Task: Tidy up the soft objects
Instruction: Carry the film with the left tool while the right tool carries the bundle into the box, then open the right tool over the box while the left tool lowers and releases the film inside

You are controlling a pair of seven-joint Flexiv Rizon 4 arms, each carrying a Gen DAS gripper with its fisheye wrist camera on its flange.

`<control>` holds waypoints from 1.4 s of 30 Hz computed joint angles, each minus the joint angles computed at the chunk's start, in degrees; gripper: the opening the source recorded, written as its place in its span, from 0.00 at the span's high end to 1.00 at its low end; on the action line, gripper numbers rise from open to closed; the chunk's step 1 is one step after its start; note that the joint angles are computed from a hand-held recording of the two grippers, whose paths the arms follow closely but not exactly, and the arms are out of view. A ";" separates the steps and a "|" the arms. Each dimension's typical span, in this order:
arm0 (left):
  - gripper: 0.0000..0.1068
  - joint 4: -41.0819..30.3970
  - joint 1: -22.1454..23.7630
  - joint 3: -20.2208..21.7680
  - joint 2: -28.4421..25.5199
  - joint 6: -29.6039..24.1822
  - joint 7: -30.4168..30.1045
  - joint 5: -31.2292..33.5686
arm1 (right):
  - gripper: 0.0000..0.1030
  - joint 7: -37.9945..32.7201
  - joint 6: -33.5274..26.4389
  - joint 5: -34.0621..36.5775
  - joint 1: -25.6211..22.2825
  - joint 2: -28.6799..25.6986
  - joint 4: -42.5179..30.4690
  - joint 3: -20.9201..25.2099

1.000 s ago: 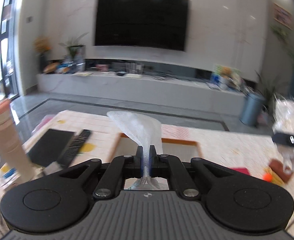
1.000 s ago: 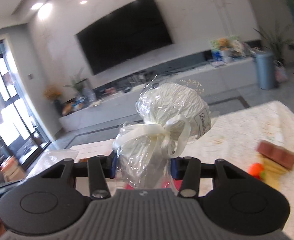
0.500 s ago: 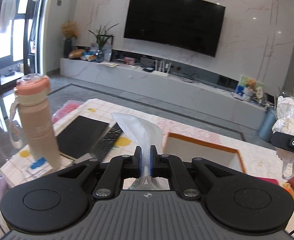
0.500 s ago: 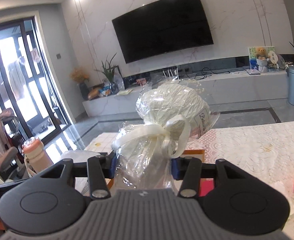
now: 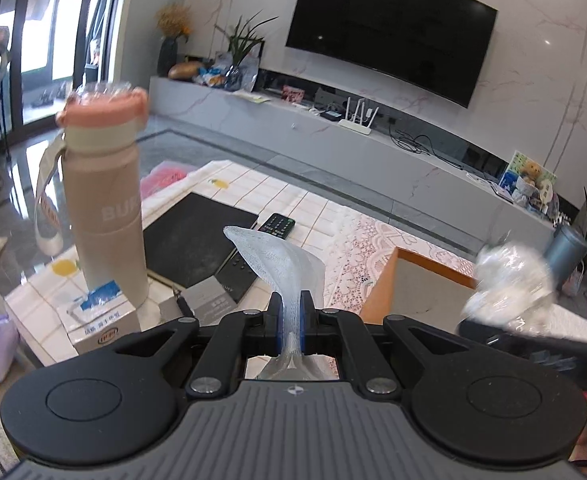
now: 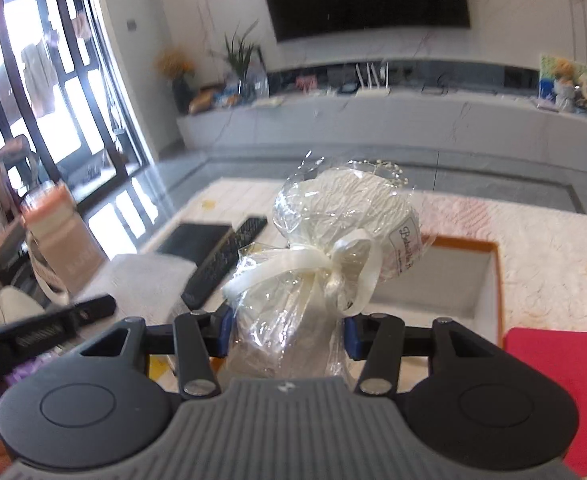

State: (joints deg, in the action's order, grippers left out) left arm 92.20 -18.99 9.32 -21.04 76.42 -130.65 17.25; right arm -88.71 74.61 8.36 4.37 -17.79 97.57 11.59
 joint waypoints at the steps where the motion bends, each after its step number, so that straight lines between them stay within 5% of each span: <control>1: 0.94 0.32 0.69 -0.66 0.11 -0.41 0.71 -0.97 | 0.51 2.14 -0.93 -2.19 1.30 -1.18 -0.49 -1.78; 8: 0.94 1.81 2.51 -2.15 0.06 0.46 3.68 -4.53 | 0.54 1.22 -10.08 -1.89 0.74 -7.84 -7.73 -0.46; 17: 0.94 1.95 3.03 -2.85 -0.76 0.04 6.79 -7.44 | 0.57 2.90 -4.59 -8.80 4.19 -10.98 -7.78 -3.54; 21: 0.94 2.66 3.80 -3.88 -0.74 0.81 9.00 -9.39 | 0.55 2.09 -13.91 -7.25 2.05 -12.93 -12.47 -1.20; 26: 0.94 3.45 3.87 -3.90 -0.16 0.86 9.02 -11.16 | 0.10 6.99 -22.68 -10.15 3.65 -11.60 -13.12 -4.34; 31: 0.94 6.55 6.29 -7.37 1.15 5.08 12.81 -15.48 | 0.09 3.05 -19.77 -3.66 0.77 -6.48 -8.12 -1.45; 39: 0.94 10.14 7.54 -12.38 2.85 10.34 21.77 -23.16 | 0.07 2.41 -15.33 -9.78 2.54 0.07 0.04 -4.19; 42: 0.94 11.45 10.48 -17.94 2.90 12.04 27.87 -28.49 | 0.07 0.44 -15.68 -10.36 1.81 1.16 0.77 -4.51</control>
State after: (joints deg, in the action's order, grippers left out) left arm 103.66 -8.51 -8.63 -18.14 88.46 -102.79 -11.25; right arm -88.27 58.93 -1.99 6.18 -16.63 98.34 7.08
